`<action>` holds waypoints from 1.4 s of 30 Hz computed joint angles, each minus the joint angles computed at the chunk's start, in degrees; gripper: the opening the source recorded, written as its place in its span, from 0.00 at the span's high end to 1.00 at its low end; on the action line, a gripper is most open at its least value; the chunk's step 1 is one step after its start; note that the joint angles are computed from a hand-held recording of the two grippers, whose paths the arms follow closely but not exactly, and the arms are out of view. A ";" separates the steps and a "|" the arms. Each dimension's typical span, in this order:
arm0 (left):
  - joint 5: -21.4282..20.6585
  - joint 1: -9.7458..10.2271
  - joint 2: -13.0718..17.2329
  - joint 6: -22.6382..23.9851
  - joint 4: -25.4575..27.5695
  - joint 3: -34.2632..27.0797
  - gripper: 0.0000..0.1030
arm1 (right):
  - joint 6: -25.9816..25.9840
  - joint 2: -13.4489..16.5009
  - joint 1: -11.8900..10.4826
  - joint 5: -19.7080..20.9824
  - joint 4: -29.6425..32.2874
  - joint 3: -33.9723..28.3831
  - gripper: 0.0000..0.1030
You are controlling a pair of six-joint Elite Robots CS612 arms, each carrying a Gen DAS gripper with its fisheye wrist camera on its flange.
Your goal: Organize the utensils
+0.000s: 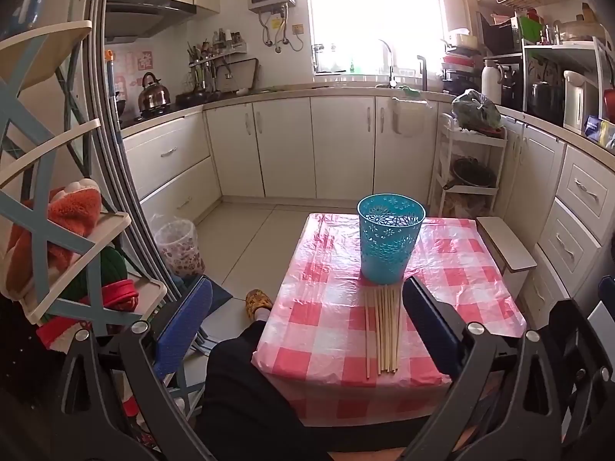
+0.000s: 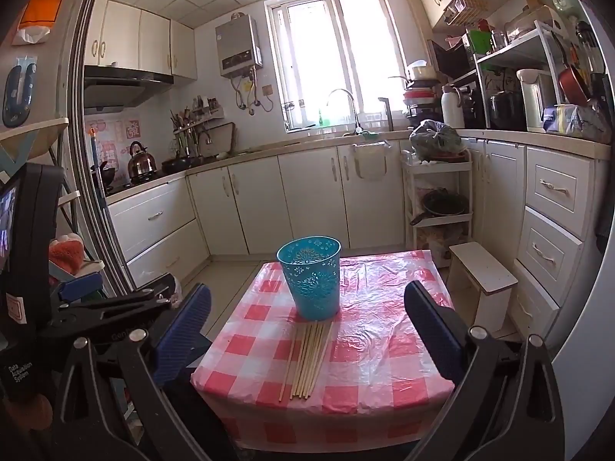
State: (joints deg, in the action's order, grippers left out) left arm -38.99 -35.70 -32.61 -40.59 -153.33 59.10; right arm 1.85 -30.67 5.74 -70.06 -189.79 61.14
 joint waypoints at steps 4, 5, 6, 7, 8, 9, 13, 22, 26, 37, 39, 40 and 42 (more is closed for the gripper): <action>-0.15 0.03 -0.05 -0.05 -0.41 0.24 0.07 | -0.05 -0.47 -0.20 0.25 -0.25 0.90 0.06; -0.25 0.05 -0.05 -0.06 -0.48 0.27 0.07 | -0.42 -0.54 -0.14 0.09 0.28 0.95 0.06; -0.32 0.07 -0.04 -0.09 -0.51 0.30 0.07 | -0.49 -0.54 -0.16 0.22 0.30 1.03 0.06; -0.40 0.10 -0.03 -0.13 -0.52 0.31 0.07 | -0.44 -0.48 -0.20 0.25 0.35 0.96 0.06; -0.24 -0.04 -0.04 -0.33 -0.28 0.18 0.07 | -0.43 -0.43 -0.17 0.25 0.63 0.70 0.06; -0.28 -0.02 -0.05 -0.42 -0.28 0.22 0.07 | -0.39 -0.26 -0.18 0.35 0.09 0.75 0.06; -0.31 0.00 -0.09 -0.94 -0.34 0.37 0.07 | -0.49 -0.34 0.00 0.26 -0.13 0.89 0.06; -0.50 0.02 -0.16 -1.47 -0.62 0.67 0.07 | -0.74 0.35 -0.19 0.94 -0.32 0.18 0.06; -0.53 -0.01 -0.16 -1.32 -0.91 0.78 0.07 | -0.99 0.52 -0.10 0.66 -0.85 0.10 0.06; -0.74 0.01 -0.22 -1.31 -1.26 1.04 0.07 | -0.62 0.46 -0.12 0.90 -0.54 0.14 0.06; -0.80 0.00 -0.18 -1.21 -1.44 1.06 0.07 | -0.73 0.40 -0.12 0.89 -0.09 0.12 0.06; -0.81 -0.01 -0.15 -1.18 -1.47 1.05 0.07 | -0.65 0.39 -0.12 0.92 -0.02 0.11 0.06; -0.79 -0.05 -0.06 -1.12 -1.26 0.73 0.07 | -0.31 0.36 -0.16 1.05 -0.04 0.16 0.06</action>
State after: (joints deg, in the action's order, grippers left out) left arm -39.79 -35.75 -32.67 -41.71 -154.59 59.83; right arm 1.54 -30.31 5.59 -69.01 -189.83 61.29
